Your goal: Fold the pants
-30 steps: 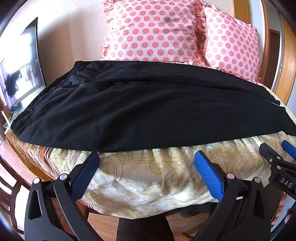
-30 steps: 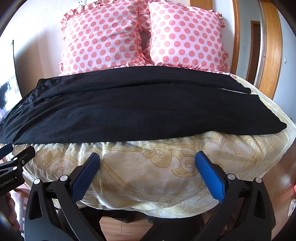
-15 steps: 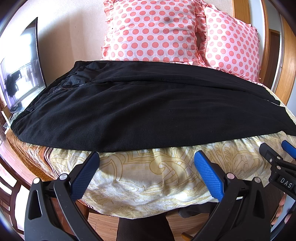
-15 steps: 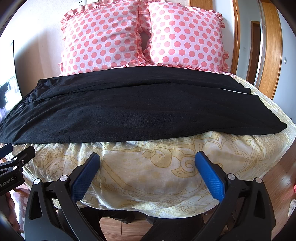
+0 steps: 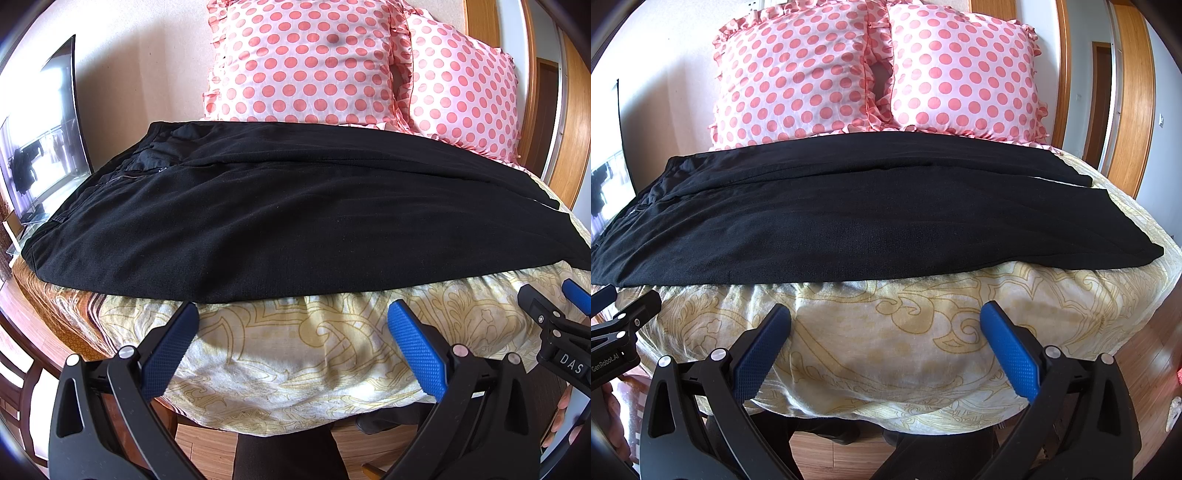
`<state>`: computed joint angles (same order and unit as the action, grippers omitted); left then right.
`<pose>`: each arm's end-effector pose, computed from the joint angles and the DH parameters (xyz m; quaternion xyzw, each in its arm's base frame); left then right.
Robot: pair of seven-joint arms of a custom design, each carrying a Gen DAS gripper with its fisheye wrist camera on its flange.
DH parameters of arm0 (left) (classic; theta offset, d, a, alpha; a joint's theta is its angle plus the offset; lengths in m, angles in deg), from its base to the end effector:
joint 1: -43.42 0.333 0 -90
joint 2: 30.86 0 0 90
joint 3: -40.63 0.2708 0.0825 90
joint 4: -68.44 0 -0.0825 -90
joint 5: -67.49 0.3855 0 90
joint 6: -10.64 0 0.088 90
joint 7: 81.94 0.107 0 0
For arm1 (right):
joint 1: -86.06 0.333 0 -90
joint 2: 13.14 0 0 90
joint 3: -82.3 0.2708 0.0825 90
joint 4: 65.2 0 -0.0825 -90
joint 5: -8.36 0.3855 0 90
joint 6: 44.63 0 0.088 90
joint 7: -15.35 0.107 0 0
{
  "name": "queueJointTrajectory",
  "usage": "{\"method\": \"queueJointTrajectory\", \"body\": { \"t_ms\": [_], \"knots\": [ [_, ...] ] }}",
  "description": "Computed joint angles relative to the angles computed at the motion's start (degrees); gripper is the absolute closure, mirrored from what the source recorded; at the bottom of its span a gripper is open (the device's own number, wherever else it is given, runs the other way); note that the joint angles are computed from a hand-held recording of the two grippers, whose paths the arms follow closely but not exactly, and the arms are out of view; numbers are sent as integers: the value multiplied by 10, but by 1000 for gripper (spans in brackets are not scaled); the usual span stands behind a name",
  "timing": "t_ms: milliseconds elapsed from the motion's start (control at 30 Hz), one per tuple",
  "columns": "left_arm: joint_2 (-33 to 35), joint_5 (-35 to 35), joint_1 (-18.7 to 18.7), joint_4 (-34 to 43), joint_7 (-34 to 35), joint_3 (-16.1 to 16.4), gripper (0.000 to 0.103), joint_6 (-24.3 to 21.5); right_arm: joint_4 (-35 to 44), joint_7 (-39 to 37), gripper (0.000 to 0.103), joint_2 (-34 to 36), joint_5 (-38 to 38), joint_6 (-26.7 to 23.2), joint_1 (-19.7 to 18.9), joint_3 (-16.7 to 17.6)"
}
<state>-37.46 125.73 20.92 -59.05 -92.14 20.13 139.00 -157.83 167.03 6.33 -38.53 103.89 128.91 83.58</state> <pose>0.4056 -0.3462 0.3987 -0.7504 0.5107 -0.2293 0.3515 0.4855 0.4880 0.4529 -0.7221 0.5529 -0.2579 0.3261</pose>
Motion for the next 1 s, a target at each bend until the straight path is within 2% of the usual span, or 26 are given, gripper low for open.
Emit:
{"method": "queueJointTrajectory", "body": {
  "t_ms": [1000],
  "knots": [
    [0,1,0,0,-1,0,2,0,4,-7,1,3,7,-2,0,0]
  ]
}}
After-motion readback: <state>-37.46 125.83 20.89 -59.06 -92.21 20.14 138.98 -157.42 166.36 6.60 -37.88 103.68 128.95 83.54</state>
